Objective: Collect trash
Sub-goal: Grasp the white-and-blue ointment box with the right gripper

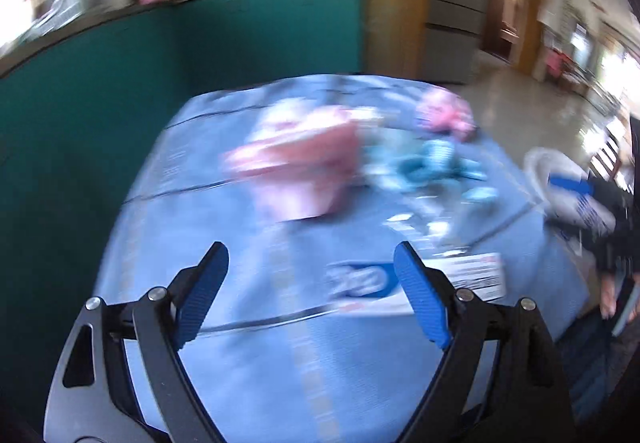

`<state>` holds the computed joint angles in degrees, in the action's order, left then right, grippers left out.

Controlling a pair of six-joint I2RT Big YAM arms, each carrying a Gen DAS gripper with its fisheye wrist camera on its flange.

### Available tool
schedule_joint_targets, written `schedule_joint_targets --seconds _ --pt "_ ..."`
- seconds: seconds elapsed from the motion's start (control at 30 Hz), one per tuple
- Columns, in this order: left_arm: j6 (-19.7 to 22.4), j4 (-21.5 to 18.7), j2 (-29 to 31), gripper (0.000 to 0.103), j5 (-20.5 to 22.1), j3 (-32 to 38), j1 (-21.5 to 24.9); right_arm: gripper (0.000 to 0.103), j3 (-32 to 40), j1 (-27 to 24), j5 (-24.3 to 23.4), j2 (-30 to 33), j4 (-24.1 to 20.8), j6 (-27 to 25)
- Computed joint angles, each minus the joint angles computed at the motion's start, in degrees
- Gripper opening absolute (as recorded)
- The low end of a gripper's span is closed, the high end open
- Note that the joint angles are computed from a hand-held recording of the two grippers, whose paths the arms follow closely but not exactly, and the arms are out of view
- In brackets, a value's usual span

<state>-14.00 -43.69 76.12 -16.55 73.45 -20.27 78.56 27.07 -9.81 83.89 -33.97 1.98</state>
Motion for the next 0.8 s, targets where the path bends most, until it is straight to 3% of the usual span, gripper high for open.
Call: schedule_joint_targets --seconds 0.1,0.2,0.3,0.5,0.7,0.77,0.8 --pt "-1.8 -0.64 -3.29 0.087 -0.98 -2.14 3.03 0.082 8.53 5.89 -5.5 5.9 -7.8 -8.65" --pt "-3.21 -0.9 -4.75 0.087 -1.48 -2.98 3.77 0.082 16.83 10.7 -4.54 11.76 -13.38 -15.62" --pt "-3.21 -0.45 -5.32 0.087 -1.11 -3.58 4.0 0.082 22.19 12.55 -3.13 16.57 -17.35 -17.5" --pt "-3.24 -0.47 -3.89 0.087 -0.59 -3.38 2.67 0.082 22.05 12.51 -5.13 18.95 -18.25 -16.88" --pt "-3.08 -0.26 -3.03 0.087 -0.29 -3.35 1.9 0.081 19.51 12.5 -4.16 17.73 -17.2 -17.22" --pt "-3.18 -0.31 -3.1 0.087 -0.29 -3.48 1.83 0.07 18.07 12.25 -3.28 16.68 -16.03 -16.74" --pt "-3.25 -0.32 -3.19 0.087 -0.25 -3.58 1.86 0.058 17.56 12.16 -2.89 16.27 -15.51 -16.55"
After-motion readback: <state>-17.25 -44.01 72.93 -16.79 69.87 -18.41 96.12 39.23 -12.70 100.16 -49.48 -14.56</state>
